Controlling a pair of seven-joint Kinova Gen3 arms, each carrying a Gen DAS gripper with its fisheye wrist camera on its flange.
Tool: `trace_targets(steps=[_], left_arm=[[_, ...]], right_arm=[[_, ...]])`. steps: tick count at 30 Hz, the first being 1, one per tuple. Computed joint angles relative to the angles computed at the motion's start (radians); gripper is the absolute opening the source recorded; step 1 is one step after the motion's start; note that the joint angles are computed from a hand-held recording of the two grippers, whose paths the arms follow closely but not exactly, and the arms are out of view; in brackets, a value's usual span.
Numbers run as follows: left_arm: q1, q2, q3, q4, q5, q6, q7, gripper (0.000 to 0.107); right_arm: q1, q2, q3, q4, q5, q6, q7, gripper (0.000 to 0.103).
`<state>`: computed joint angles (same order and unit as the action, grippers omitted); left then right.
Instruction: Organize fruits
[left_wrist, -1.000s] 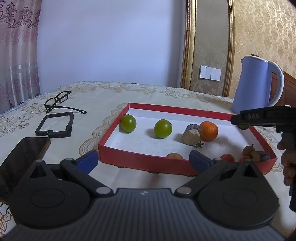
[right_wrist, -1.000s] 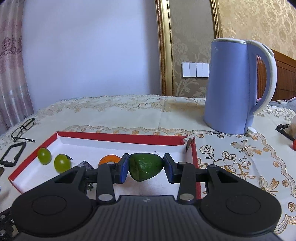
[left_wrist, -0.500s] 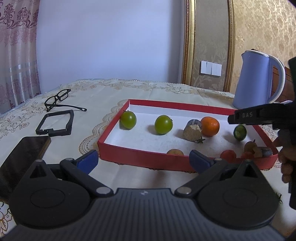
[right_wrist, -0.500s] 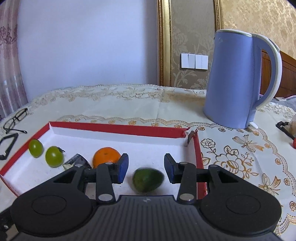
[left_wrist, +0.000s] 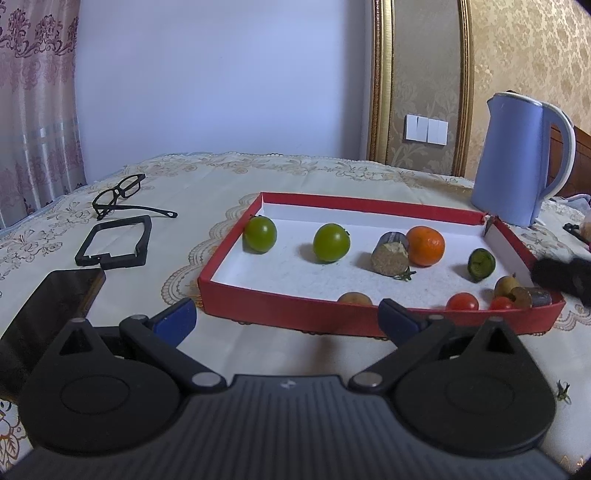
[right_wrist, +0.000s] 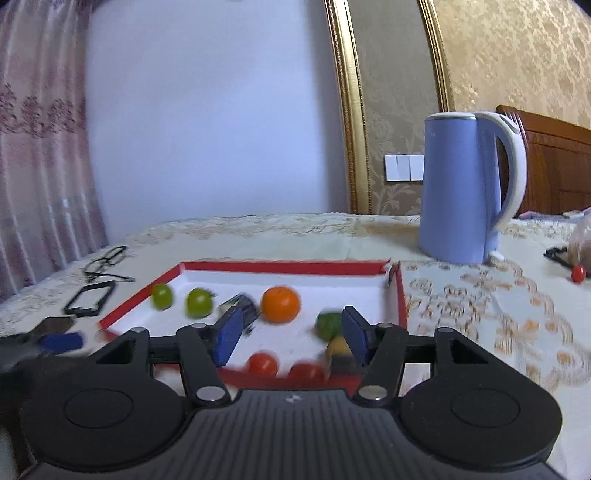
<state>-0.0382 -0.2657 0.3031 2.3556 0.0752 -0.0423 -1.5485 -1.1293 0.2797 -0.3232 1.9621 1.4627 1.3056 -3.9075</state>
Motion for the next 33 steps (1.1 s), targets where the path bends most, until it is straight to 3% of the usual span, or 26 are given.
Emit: trace_targets(steps=[5, 10, 12, 16, 25, 33], left_arm=[[-0.026, -0.003, 0.029, 0.001, 0.000, 0.000, -0.003, 0.103], [-0.039, -0.003, 0.043, -0.002, 0.000, 0.004, -0.006, 0.103], [-0.045, -0.003, 0.049, -0.004, 0.000, 0.009, -0.006, 0.103], [-0.060, -0.005, 0.065, -0.006, -0.002, 0.013, -0.003, 0.103], [-0.062, -0.006, 0.067, -0.006, -0.005, 0.013, 0.002, 0.103], [-0.023, 0.000, 0.028, -0.003, -0.009, 0.005, 0.002, 0.103]], right_arm=[[-0.061, 0.033, -0.021, 0.007, -0.039, 0.058, 0.004, 0.064], [-0.028, -0.005, -0.028, 0.049, 0.005, -0.093, 0.095, 0.081], [-0.007, -0.017, -0.029, 0.056, 0.023, -0.156, 0.125, 0.083], [0.032, -0.028, -0.027, 0.030, -0.022, -0.248, 0.211, 0.098], [0.057, -0.007, 0.009, -0.059, -0.197, -0.298, 0.376, 0.099], [0.014, 0.024, 0.040, -0.106, -0.229, -0.264, 0.484, 0.099]])
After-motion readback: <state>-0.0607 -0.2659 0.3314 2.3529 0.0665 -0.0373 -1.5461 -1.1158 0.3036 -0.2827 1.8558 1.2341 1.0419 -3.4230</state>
